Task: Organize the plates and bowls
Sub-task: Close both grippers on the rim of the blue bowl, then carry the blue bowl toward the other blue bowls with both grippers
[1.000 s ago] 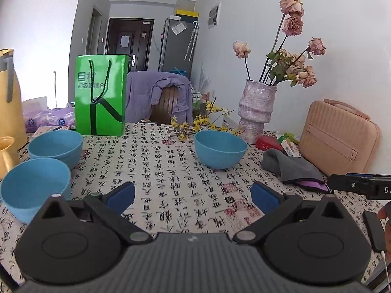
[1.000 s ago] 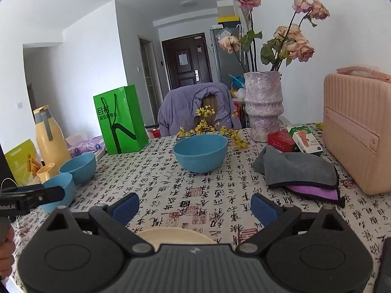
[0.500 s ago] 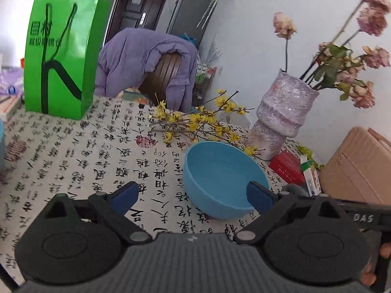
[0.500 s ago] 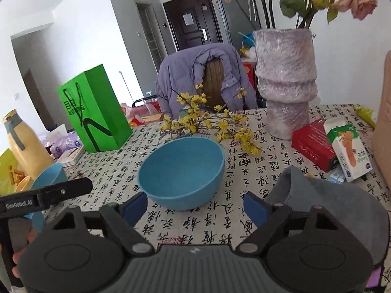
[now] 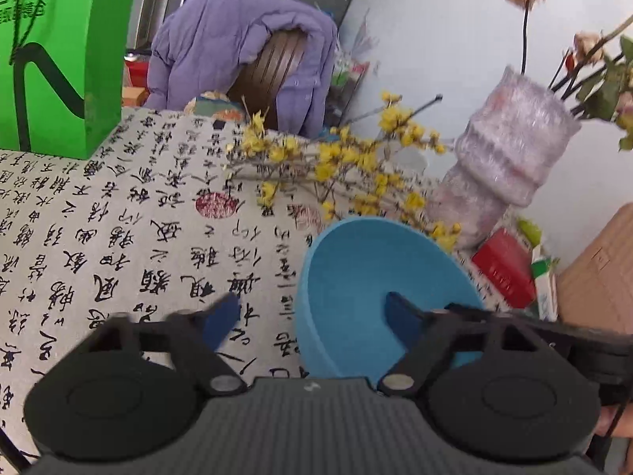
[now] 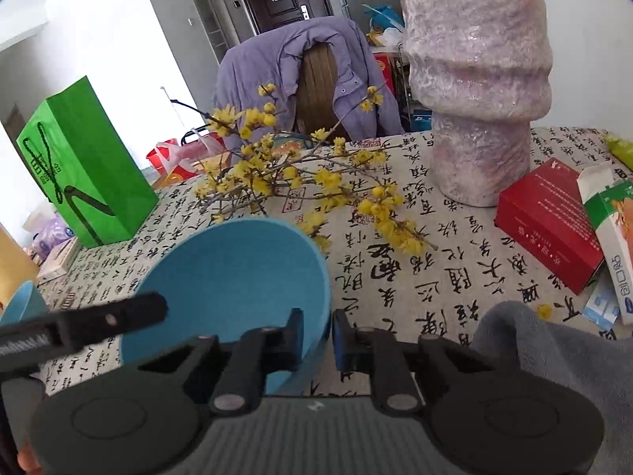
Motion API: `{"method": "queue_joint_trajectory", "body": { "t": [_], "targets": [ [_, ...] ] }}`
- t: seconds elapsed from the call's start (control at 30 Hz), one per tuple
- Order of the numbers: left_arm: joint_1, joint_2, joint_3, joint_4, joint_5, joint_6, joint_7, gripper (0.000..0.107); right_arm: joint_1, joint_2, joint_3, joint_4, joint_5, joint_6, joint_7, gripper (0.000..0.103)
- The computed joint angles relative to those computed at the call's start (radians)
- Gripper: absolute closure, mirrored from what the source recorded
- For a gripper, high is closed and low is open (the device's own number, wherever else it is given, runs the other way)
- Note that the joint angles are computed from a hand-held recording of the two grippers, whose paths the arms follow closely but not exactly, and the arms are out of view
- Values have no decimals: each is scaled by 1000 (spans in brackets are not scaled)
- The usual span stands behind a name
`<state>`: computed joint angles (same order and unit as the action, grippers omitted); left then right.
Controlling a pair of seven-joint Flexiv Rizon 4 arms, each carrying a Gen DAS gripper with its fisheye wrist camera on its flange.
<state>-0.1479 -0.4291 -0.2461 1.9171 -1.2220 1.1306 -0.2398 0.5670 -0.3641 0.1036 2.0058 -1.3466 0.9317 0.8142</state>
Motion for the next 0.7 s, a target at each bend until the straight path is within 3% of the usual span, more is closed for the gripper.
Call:
{"method": "queue_joint_trajectory", "body": {
  "t": [0.07,0.13,0.4,0.7],
  "targets": [
    [0,-15,21,-18,75,-32,-84,90,6,-1,2,-9,15,-23,-29,97],
    [7,-16,19,-19,101,-33,-110,97,12,3,5,-11,21,-34,-59,98],
    [17,103,13,75,48,-115,14,101,60,87,56,21,113,-185,-168,98],
    [-24,296,130,228,5,-239,75,101,159,173,163,-3,222,-434,-247,98]
  ]
}}
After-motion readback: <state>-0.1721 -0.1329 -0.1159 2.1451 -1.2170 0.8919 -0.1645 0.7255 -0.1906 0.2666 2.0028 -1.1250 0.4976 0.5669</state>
